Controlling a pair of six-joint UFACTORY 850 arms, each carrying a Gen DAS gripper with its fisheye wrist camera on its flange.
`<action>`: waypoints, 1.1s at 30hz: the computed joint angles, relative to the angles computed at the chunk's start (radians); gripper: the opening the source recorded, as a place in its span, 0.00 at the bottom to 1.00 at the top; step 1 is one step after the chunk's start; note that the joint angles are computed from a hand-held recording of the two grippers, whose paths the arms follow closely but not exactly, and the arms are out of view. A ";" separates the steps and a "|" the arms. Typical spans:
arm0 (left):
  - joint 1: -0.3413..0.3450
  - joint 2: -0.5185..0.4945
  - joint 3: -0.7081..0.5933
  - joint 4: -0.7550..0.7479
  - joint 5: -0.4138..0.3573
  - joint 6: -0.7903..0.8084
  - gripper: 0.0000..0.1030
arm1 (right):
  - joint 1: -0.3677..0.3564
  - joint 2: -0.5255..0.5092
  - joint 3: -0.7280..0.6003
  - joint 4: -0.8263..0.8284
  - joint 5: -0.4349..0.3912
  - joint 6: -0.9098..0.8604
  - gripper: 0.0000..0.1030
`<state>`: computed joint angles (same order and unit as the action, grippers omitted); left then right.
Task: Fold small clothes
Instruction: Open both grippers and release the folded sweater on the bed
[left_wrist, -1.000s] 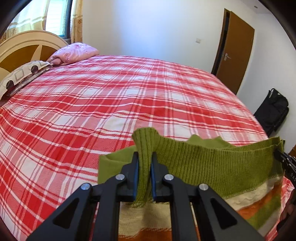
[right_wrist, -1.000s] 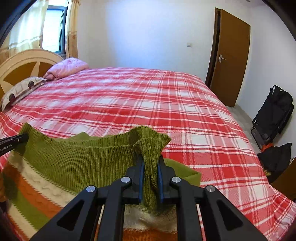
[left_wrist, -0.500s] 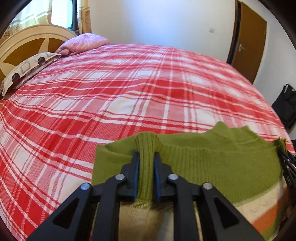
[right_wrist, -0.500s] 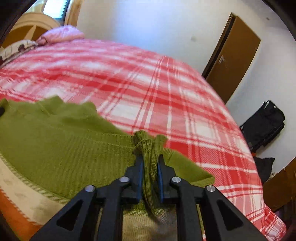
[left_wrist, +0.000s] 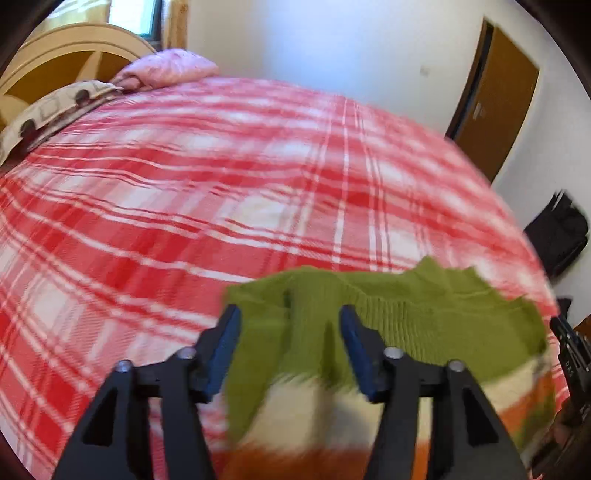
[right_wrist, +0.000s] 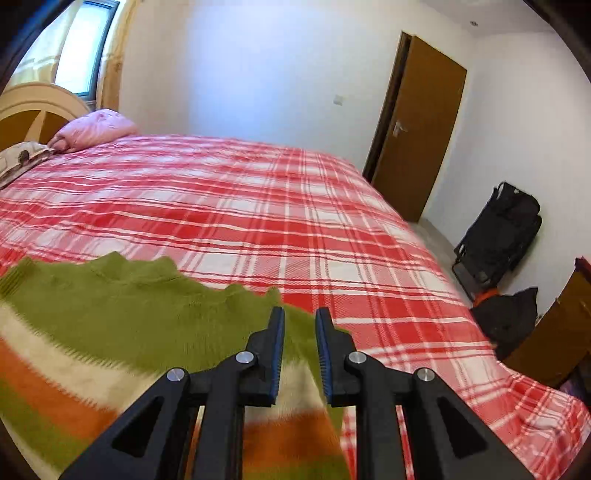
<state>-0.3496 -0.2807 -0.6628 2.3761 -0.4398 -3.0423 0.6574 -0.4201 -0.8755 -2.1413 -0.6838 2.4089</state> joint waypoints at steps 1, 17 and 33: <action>0.000 0.030 0.035 -0.012 -0.028 0.006 0.64 | 0.008 0.031 0.031 -0.067 0.047 0.049 0.17; -0.127 0.014 0.137 -0.292 -0.111 0.187 0.73 | 0.087 -0.037 0.075 -0.420 0.155 0.405 0.18; -0.069 0.023 -0.003 -0.533 -0.024 0.561 0.75 | 0.076 -0.037 0.089 -0.501 0.128 0.489 0.19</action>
